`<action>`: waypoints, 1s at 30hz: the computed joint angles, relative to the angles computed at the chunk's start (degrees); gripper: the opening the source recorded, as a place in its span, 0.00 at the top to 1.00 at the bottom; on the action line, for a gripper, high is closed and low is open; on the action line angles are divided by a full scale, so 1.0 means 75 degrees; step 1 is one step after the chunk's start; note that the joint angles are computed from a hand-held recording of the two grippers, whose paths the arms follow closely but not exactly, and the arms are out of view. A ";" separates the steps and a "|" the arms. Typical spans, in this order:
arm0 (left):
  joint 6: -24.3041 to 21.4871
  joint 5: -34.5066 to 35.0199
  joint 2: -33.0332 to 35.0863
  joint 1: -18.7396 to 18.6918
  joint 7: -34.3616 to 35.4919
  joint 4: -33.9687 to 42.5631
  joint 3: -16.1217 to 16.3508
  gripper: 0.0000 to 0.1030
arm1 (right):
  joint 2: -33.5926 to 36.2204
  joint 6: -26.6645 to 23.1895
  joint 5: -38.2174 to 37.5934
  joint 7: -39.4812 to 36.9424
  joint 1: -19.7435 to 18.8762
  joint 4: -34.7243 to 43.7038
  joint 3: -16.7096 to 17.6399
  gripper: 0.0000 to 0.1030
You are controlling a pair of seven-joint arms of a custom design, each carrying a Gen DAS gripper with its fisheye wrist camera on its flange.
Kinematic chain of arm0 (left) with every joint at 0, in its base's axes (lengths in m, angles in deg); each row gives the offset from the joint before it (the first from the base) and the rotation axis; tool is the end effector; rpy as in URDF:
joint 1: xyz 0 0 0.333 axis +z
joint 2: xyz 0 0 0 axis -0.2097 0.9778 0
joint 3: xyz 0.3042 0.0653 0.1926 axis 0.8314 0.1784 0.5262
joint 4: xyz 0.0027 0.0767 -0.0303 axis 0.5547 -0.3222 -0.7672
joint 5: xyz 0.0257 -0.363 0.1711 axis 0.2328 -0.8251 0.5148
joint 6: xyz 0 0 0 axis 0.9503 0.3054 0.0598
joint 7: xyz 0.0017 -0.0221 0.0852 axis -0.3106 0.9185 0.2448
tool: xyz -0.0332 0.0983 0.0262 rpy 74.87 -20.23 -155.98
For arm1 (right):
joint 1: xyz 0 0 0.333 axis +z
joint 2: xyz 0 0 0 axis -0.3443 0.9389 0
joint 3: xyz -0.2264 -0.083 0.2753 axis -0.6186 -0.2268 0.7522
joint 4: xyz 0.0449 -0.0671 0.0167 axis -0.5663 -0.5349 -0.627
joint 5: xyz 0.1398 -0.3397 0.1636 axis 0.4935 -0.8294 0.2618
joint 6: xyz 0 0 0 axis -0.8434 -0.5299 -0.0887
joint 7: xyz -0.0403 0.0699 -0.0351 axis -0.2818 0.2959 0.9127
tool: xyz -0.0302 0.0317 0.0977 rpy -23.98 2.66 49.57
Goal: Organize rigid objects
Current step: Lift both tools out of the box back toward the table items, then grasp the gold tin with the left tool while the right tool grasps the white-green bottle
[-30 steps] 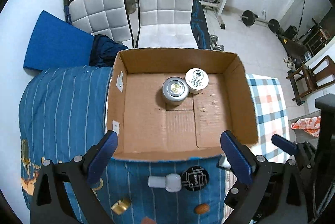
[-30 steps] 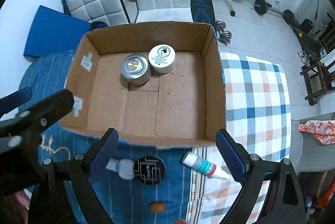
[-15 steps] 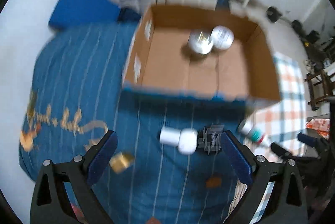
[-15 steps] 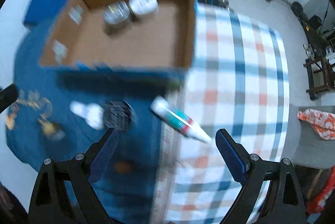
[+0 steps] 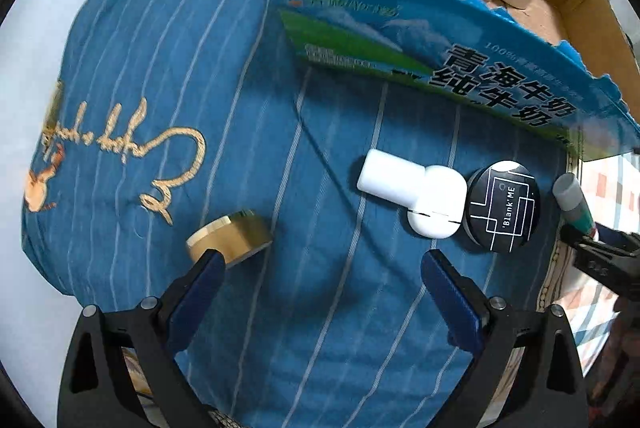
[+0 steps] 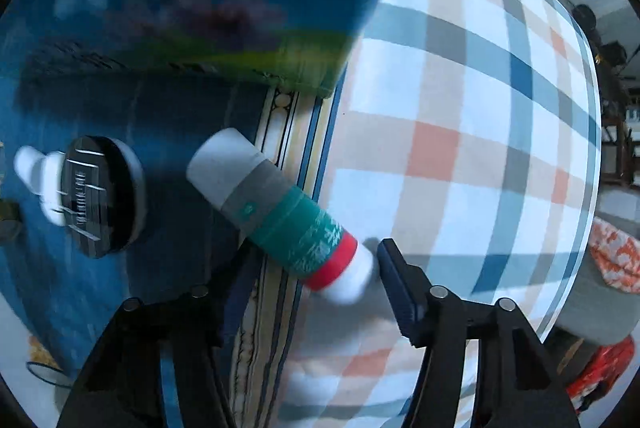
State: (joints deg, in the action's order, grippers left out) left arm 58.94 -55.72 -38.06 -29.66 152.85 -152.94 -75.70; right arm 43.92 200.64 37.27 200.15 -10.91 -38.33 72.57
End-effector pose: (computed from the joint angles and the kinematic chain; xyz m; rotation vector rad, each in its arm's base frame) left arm 0.6300 -0.3009 0.5509 -1.5473 2.5703 0.0307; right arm 0.5306 0.0924 0.4096 1.5002 -2.6308 -0.1122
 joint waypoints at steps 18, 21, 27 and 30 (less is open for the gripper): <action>-0.2399 -0.0948 0.1677 0.0784 -0.0874 0.2877 0.0390 0.02 | 0.0064 -0.0010 0.1712 0.0703 0.0296 -0.0054 0.0195 0.64; -0.3006 -0.1188 0.2154 0.0889 -0.1031 0.3397 0.0379 0.02 | 0.0250 -0.0080 0.1662 0.0653 0.0241 0.0219 0.0143 0.64; -0.2943 -0.1459 0.2356 0.0984 -0.1098 0.3187 0.0313 0.02 | 0.0327 -0.0059 0.1715 0.0563 0.0208 0.0295 0.0131 0.64; -0.2737 -0.1281 0.2321 0.0904 -0.1011 0.2996 0.0336 0.07 | 0.0292 0.0003 0.1759 0.0520 0.0196 0.0243 0.0132 0.64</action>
State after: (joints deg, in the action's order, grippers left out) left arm 38.41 -65.33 -20.65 -22.88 145.27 -130.47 -73.18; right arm 46.11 200.66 50.47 204.04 -9.44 -36.50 73.55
